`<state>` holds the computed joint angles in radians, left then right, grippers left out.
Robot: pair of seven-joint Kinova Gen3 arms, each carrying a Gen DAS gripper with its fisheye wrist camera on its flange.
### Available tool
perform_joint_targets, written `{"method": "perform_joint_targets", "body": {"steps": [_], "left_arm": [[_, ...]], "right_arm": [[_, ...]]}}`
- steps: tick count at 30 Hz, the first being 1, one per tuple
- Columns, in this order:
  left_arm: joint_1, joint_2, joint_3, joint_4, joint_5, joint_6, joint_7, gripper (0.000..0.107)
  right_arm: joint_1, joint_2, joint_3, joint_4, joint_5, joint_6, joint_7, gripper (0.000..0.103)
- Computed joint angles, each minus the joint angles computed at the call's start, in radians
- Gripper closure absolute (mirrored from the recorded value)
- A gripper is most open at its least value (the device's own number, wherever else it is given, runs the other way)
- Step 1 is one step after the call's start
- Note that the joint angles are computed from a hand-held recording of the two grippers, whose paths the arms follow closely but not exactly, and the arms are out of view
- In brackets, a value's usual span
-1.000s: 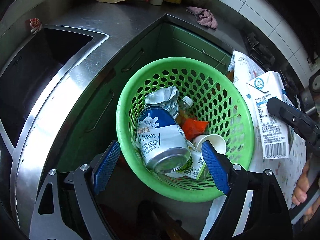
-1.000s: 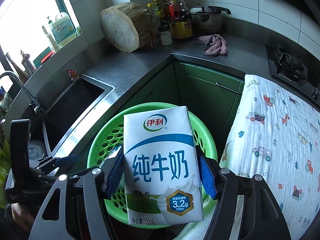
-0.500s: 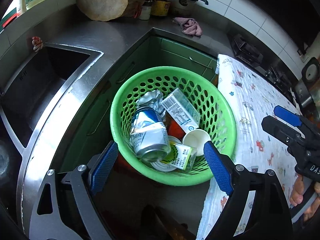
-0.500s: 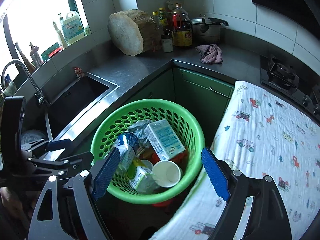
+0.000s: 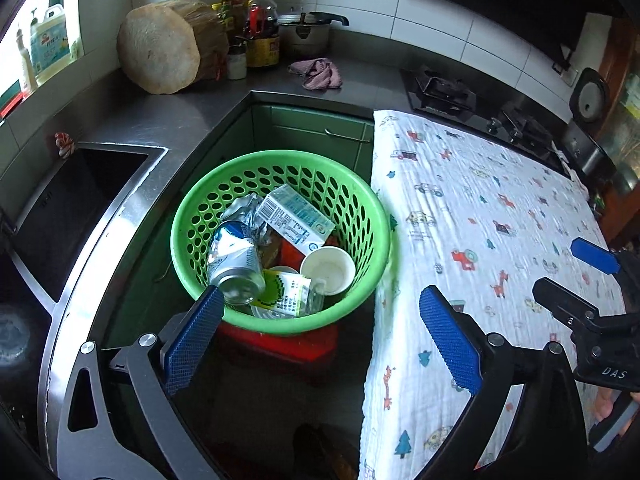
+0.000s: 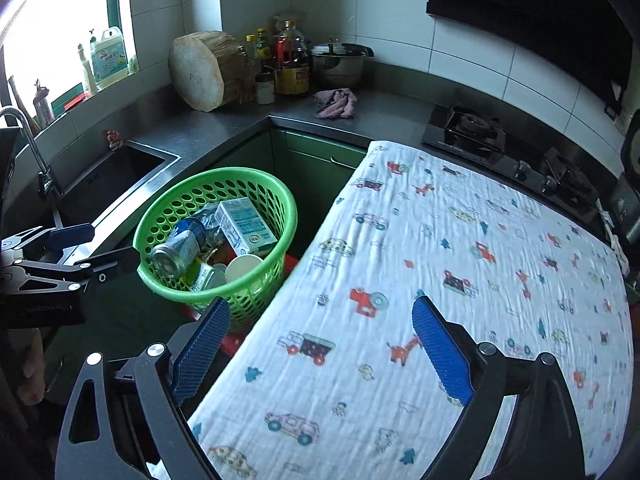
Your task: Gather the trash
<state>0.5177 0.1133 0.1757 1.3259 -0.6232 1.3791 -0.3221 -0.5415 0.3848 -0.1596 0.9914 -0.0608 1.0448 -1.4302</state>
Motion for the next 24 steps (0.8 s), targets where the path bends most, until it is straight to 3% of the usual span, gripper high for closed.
{"method": "perform_joint_targets", "body": {"steps": [5, 15, 24], "left_arm": [[0.092, 0.054, 0.021, -0.068, -0.080, 0.085, 0.051, 0.010], [0.273, 0.158, -0.014, -0.221, -0.196, 0.202, 0.069, 0.010], [0.364, 0.218, -0.072, -0.307, -0.203, 0.224, 0.065, 0.010]], "right_arm": [[0.059, -0.086, -0.002, 0.125, -0.041, -0.058, 0.001, 0.012], [0.165, -0.208, -0.001, 0.291, -0.124, -0.133, 0.053, 0.011], [0.222, -0.259, 0.013, 0.362, -0.182, -0.154, 0.080, 0.010]]}}
